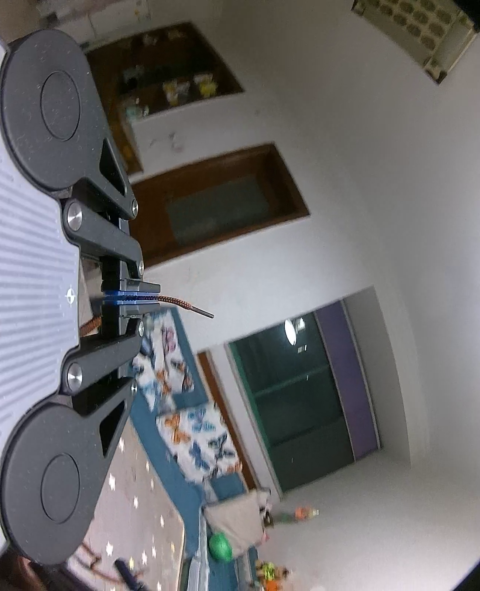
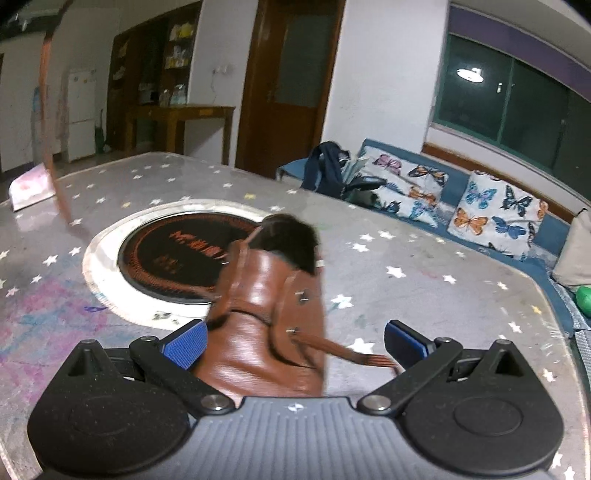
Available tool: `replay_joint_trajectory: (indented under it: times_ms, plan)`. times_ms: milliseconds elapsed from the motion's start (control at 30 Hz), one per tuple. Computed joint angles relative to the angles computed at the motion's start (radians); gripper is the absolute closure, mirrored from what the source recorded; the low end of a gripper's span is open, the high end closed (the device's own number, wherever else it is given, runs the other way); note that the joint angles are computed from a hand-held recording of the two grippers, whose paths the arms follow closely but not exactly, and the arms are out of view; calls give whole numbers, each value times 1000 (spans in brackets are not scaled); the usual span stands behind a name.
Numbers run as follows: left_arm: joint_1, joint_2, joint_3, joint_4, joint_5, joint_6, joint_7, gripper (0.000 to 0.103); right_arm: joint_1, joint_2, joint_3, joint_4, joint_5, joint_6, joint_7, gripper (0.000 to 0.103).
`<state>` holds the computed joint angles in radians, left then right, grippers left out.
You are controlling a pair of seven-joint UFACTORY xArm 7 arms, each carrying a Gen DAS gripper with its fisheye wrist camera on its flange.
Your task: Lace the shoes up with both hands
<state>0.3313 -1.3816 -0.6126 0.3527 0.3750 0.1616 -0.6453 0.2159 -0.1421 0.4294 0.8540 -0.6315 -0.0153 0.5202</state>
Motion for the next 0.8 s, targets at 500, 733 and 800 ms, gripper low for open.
replay_joint_trajectory:
  times_ms: [500,733,800]
  plan:
    - [-77,503,-122,146,-24,-131,-4,101,-295,62,167,124,-718,-35,635,0]
    - [-38,695,-161,245,50,-103,102,101,-234,66,62,121,-745,-90,690,0]
    - [-33,735,-167,267,78,-85,128,101,-190,69,8,103,-660,-113,619,0]
